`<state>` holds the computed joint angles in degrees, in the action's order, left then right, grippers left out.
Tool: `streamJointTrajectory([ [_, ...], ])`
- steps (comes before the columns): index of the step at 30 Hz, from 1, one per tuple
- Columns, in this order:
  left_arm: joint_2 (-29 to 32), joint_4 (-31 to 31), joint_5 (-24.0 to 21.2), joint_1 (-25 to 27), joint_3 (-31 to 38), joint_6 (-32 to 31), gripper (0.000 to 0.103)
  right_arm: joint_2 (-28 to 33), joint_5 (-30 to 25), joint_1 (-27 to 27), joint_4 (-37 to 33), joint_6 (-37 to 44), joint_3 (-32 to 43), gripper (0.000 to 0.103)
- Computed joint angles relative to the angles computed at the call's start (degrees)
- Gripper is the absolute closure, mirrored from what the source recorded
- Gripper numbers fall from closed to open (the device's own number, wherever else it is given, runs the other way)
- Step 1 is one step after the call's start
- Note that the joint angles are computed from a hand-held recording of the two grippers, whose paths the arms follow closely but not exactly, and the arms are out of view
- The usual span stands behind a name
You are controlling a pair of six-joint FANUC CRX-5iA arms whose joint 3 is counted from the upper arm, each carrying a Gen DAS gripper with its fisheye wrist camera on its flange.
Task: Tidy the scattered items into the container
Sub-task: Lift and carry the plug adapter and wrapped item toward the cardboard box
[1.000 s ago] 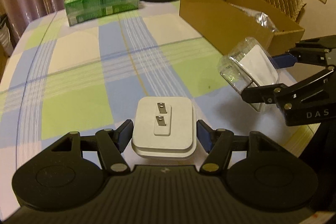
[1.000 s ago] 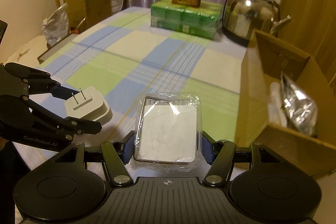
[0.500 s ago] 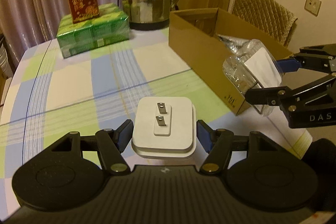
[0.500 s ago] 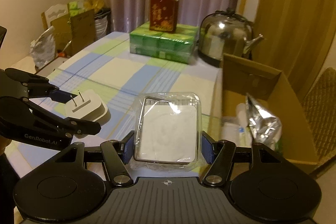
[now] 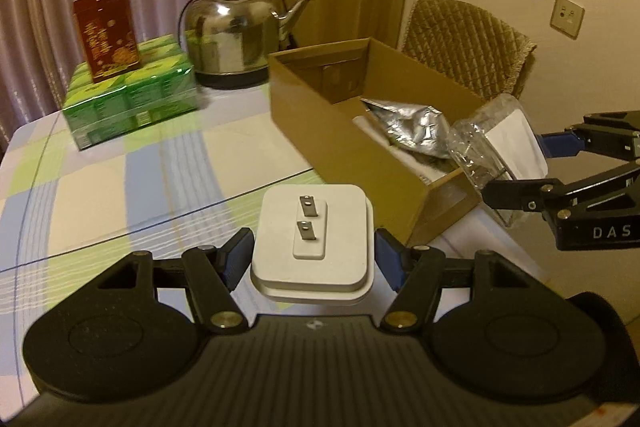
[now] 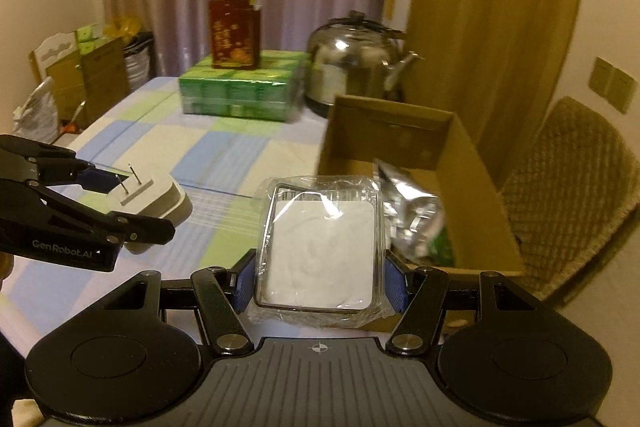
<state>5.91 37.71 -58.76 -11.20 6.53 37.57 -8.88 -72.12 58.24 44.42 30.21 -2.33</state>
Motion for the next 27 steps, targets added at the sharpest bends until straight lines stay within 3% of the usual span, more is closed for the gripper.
streamJointTrajectory([
  [16, 1.6, -1.1, 0.0, -5.6, 2.6, 2.3, 0.042, -5.4, -2.3, -0.5, 1.8, -4.0, -5.1, 0.043],
  [27, 3.3, -1.9, 0.8, -8.0, 4.9, 4.2, 0.042, -6.1, -1.3, -3.2, 1.7, -2.0, -5.2, 0.043],
])
